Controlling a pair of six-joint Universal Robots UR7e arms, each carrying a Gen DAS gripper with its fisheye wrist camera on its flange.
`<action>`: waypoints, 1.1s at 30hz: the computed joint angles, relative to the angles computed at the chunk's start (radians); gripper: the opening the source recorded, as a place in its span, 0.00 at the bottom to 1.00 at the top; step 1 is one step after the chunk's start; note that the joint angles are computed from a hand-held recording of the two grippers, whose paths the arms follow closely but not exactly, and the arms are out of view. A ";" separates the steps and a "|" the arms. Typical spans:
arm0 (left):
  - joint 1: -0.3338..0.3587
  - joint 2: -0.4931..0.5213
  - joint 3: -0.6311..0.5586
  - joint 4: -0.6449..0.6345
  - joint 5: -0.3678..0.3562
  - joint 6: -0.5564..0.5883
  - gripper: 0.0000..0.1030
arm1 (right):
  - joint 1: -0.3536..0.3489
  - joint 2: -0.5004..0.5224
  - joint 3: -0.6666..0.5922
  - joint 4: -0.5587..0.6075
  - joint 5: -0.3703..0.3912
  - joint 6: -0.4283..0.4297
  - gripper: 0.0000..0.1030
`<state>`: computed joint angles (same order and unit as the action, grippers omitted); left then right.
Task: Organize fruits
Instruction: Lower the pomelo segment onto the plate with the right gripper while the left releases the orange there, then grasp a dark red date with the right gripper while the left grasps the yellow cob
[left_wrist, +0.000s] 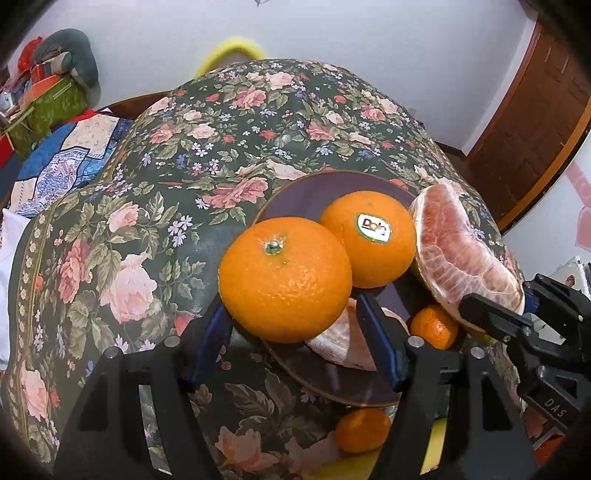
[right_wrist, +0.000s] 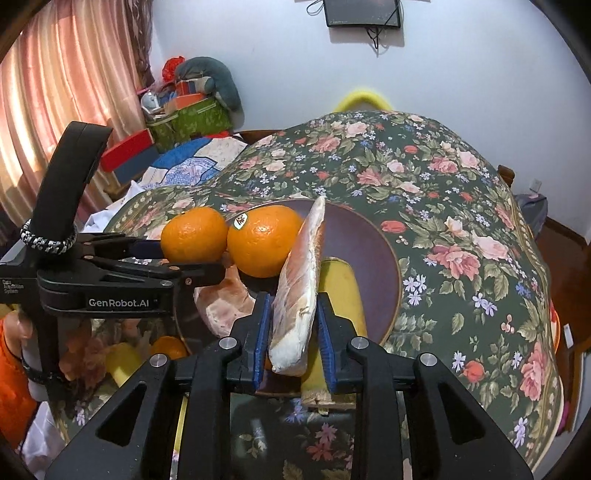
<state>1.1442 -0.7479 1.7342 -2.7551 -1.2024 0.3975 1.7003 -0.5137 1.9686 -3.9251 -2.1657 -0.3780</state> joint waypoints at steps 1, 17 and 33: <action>0.000 -0.003 0.003 -0.002 -0.002 0.000 0.67 | -0.001 -0.001 0.004 0.000 0.003 0.000 0.24; -0.042 -0.136 0.149 -0.093 -0.033 0.041 0.68 | 0.067 -0.002 0.041 -0.092 -0.106 -0.011 0.49; -0.068 -0.287 0.328 -0.128 -0.001 0.063 0.77 | 0.157 0.000 0.137 -0.215 -0.221 0.027 0.58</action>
